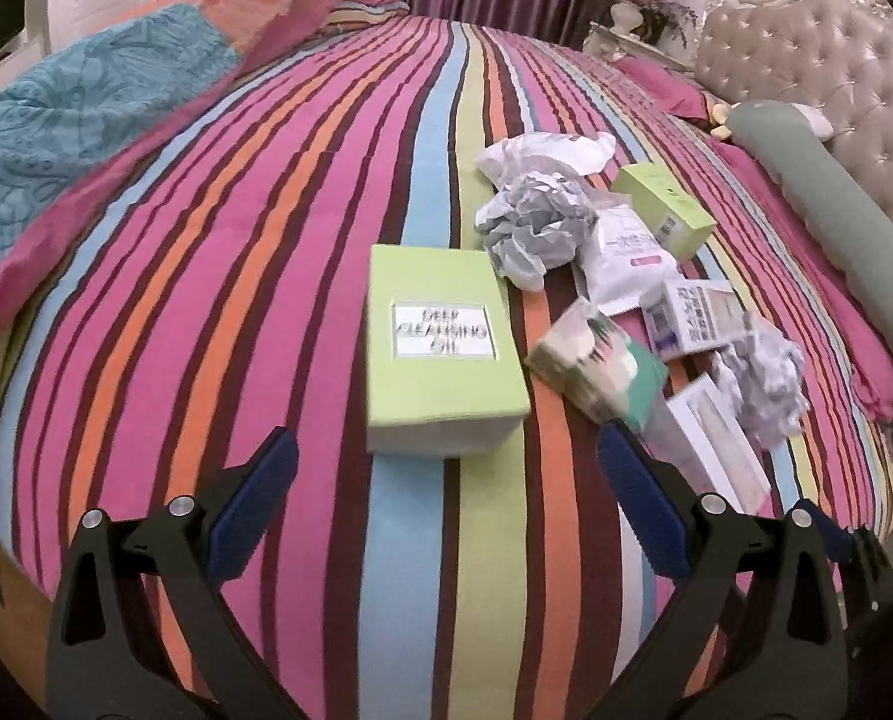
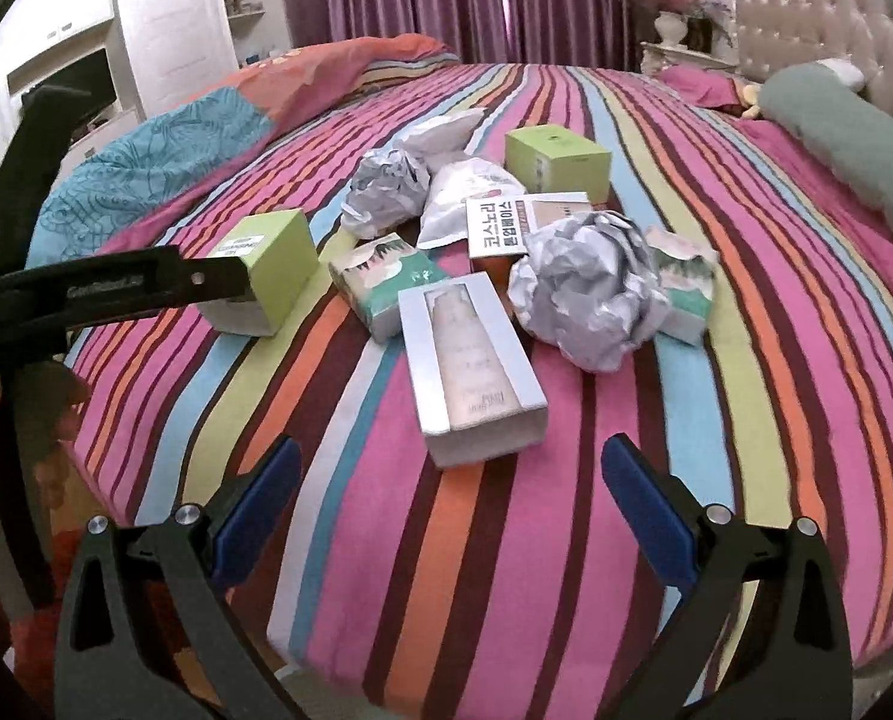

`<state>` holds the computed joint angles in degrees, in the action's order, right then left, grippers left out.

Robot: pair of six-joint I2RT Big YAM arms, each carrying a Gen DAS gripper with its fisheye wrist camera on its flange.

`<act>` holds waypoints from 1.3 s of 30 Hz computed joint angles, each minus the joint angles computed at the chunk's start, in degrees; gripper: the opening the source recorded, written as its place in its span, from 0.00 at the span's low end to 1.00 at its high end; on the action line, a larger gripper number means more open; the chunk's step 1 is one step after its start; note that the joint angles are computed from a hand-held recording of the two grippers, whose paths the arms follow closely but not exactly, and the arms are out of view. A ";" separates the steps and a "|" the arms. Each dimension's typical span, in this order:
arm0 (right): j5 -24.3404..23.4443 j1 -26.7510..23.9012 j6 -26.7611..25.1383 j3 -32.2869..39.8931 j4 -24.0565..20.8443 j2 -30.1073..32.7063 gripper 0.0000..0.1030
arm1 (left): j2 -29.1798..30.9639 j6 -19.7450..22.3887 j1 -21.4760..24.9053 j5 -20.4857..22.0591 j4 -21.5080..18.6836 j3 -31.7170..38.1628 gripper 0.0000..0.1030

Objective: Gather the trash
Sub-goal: 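Grasp the green DEEP CLEANSING OIL box with left tool while right tool grasps the beige foundation box, then carry both boxes over the wastebasket and open both tools to drop them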

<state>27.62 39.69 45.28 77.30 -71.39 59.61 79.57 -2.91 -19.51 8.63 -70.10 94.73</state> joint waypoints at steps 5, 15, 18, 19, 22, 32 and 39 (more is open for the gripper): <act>-3.45 -2.74 -2.22 -0.31 2.46 0.85 0.84 | 3.67 -0.46 -0.64 -0.73 -0.42 2.75 0.94; -5.98 -5.68 -6.16 1.49 3.07 5.06 0.65 | 8.45 -0.23 -1.37 -4.56 -1.52 6.10 0.76; -4.95 -6.10 -5.20 2.17 1.87 5.99 0.49 | 9.05 0.06 -1.06 -4.05 -2.24 6.29 0.56; -4.97 -6.23 -4.86 2.15 1.97 5.93 0.49 | 8.85 0.33 -0.92 -3.70 -1.90 6.03 0.56; -4.85 -5.87 -2.92 2.16 1.89 5.37 0.48 | 7.95 1.41 -0.84 -3.94 -0.95 5.07 0.56; -3.93 -0.27 8.74 0.21 -0.50 -0.44 0.48 | -0.23 3.90 1.33 0.42 1.39 -1.80 0.55; 0.55 6.98 16.64 2.75 -4.90 -2.68 0.48 | -8.67 6.41 3.40 3.59 1.15 -6.96 0.55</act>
<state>28.17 46.67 61.92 80.05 -76.29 56.93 70.90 3.50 -16.11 12.22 -68.96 87.77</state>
